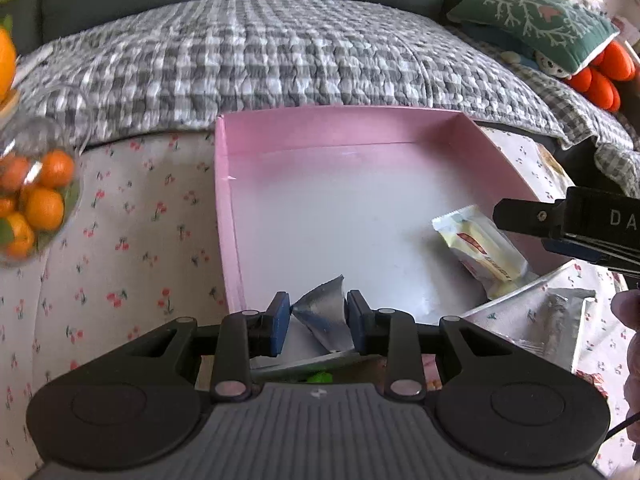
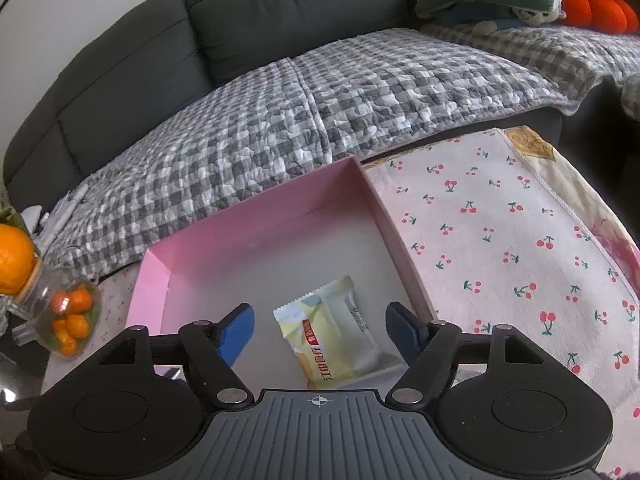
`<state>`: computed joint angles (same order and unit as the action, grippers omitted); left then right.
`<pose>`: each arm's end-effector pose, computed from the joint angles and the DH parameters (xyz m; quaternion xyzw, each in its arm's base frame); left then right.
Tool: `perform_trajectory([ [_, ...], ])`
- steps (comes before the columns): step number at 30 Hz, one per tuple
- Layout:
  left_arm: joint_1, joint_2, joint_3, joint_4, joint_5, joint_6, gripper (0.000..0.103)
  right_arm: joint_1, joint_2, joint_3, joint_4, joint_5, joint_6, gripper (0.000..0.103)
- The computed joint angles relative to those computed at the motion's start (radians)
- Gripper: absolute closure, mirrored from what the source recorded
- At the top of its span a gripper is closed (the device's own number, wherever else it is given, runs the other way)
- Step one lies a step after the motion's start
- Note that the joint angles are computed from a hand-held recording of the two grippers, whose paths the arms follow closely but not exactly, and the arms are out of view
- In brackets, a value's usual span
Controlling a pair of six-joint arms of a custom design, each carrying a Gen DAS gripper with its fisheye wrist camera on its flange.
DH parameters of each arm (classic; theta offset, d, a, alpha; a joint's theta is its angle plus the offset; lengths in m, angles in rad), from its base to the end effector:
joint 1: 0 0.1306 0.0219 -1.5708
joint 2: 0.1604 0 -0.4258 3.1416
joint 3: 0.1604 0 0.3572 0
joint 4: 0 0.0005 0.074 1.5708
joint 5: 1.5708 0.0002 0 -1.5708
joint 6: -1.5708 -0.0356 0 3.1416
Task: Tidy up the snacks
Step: 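Carry both packets into the pink box and open both tools to release them, then withdraw both open tools from the box back toward the snack pile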
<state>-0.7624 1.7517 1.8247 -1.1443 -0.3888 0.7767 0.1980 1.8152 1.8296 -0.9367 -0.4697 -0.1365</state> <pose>0.4224 -0.3855 0.4639 -0.0545 0.9504 -0.0343 0.3044 0.5955 0.1354 0.4427 -0.1024 0.9192 0.2691 0.2688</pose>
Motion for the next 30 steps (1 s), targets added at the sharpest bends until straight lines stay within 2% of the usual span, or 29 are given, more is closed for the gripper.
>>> perform_trajectory([
  [5, -0.003, 0.002, 0.003, 0.006, -0.014, 0.007, 0.071, -0.004, -0.015, 0.0, -0.032, -0.004, 0.027, 0.02],
  [9, -0.013, 0.007, 0.018, 0.007, -0.037, 0.012, 0.054, -0.01, -0.03, -0.002, -0.055, -0.013, 0.051, 0.015],
  [12, -0.029, 0.03, 0.062, -0.038, -0.087, 0.014, 0.035, -0.018, -0.039, 0.001, -0.079, -0.002, 0.069, 0.014],
  [17, -0.05, 0.021, 0.058, -0.029, -0.123, 0.01, 0.022, -0.041, -0.047, 0.014, -0.135, 0.008, 0.082, 0.013],
  [19, -0.06, 0.015, 0.058, -0.036, -0.14, 0.023, 0.013, -0.051, -0.053, 0.016, -0.157, 0.008, 0.094, 0.013],
  [23, -0.083, -0.001, 0.048, -0.05, -0.172, 0.039, 0.01, -0.066, -0.073, 0.003, -0.187, 0.012, 0.14, 0.013],
  [27, -0.105, 0.003, 0.08, -0.139, -0.193, 0.091, 0.007, -0.079, -0.099, -0.018, -0.215, 0.017, 0.204, 0.013],
  [30, -0.125, -0.004, 0.087, -0.179, -0.211, 0.134, 0.003, -0.088, -0.12, -0.04, -0.224, 0.019, 0.249, 0.012],
])
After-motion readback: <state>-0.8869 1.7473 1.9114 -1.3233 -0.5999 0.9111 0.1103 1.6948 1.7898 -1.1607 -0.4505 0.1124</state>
